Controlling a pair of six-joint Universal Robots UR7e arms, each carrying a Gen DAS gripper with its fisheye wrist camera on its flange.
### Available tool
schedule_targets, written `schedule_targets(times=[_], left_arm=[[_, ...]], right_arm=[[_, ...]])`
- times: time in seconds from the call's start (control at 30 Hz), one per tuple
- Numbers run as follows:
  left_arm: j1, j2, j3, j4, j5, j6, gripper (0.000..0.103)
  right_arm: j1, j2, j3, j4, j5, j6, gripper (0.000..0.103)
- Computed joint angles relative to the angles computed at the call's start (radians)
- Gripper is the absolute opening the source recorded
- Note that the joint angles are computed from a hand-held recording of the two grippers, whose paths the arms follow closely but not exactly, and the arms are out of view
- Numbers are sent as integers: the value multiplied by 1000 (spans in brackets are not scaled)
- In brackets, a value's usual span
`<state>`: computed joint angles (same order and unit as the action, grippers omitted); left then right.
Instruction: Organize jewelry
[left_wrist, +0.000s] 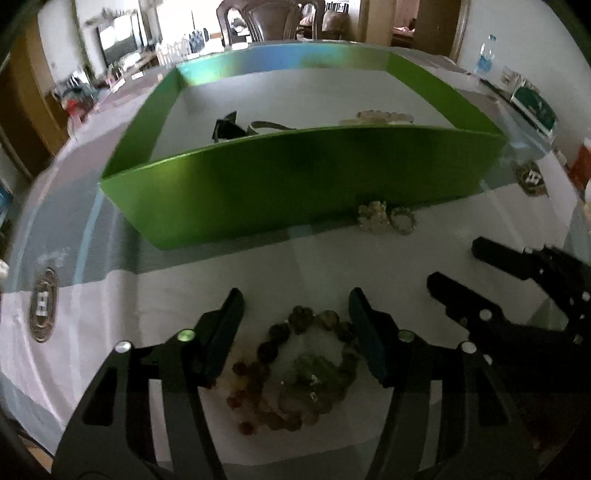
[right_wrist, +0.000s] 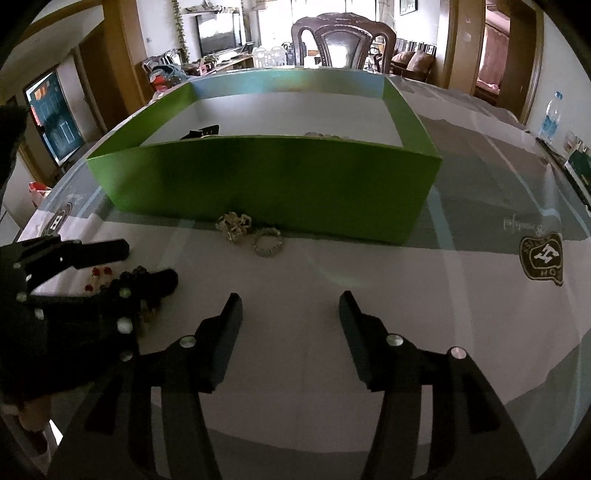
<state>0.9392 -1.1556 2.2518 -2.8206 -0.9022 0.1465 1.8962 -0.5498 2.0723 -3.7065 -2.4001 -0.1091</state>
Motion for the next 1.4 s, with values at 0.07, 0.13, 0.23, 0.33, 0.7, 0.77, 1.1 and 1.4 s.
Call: schedule_targets(times=[0.07,0.13,0.23,0.33,0.7,0.77,1.1,1.4], left_arm=[[2,-10,5,8,-7,0,59],[10,-20,7,13,-21,-2,62],[14,-23,14,-6,-4,-3,65],[18,-23,12,-14,12,-11,65],[16,28,-13,-78,57,-28,68],[14,27,-10,-78,53,-25,64],[-12,5,23,-45,23,-9,56],[-22,-48,43,-49,31,13,56]], right_arm=[[-3,3,7,-22,0,-6,63],[0,14,0,-35,-26,-14,65],[5,26,-9,-43,-58,-22,65],[3,28,-11,-52,-70,-15,65],[-5,42,-19,-78,-68,-23,69],[-5,40,-17,-80,-66,-19,69],[-1,52,-15,-101,-83,-14,75],[-3,-2,29,-107,-128,57,75]])
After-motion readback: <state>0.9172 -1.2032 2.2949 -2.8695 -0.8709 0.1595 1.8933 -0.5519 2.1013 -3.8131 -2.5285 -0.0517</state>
